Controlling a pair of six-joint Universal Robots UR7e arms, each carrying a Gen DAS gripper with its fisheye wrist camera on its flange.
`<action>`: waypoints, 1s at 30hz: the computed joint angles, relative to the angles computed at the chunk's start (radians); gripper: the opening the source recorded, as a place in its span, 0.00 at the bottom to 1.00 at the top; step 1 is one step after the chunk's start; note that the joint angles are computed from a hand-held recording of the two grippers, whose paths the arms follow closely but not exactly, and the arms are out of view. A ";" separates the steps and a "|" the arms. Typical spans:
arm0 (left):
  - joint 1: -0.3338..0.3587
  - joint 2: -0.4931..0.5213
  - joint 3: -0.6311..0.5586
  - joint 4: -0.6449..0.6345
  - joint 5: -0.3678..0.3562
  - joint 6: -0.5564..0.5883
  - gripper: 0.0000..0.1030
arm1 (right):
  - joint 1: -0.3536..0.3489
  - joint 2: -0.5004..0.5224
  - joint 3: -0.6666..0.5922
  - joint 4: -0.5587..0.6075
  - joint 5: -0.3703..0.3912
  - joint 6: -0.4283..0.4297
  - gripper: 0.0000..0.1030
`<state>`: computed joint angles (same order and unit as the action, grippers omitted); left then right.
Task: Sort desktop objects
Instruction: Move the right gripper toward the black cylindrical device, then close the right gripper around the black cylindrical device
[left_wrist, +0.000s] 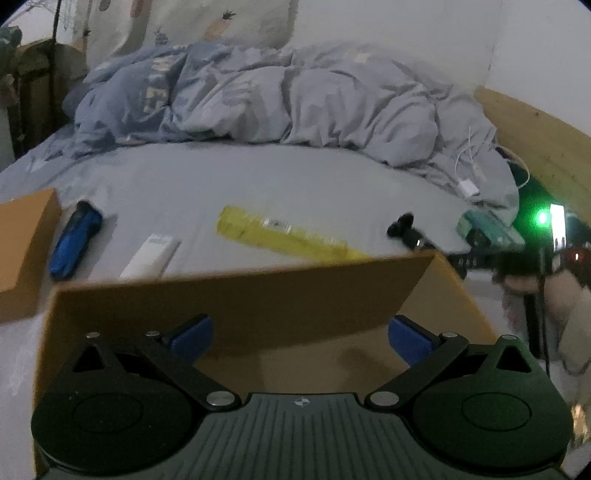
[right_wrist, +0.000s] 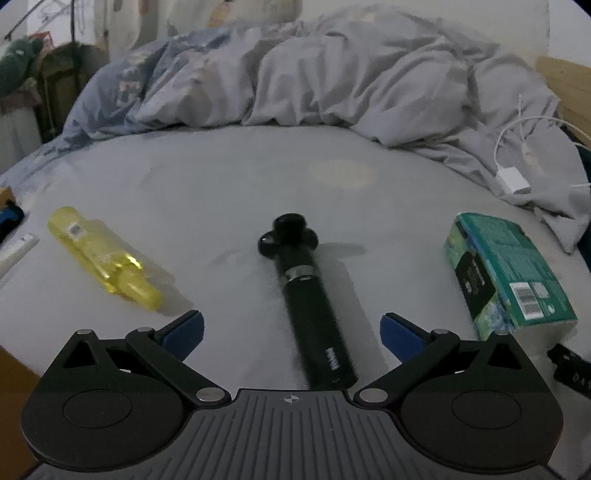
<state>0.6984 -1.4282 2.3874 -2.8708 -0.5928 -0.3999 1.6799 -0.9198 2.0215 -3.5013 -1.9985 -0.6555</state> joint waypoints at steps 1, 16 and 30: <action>0.011 0.022 -0.021 -0.019 -0.004 0.014 1.00 | -0.006 0.002 -0.008 0.009 0.003 -0.004 0.99; 0.105 0.176 -0.190 0.006 -0.043 -0.051 1.00 | -0.064 0.045 -0.107 0.095 0.069 -0.045 0.87; 0.101 0.156 -0.199 0.106 -0.047 -0.099 1.00 | -0.027 0.099 -0.120 0.071 0.010 -0.066 0.34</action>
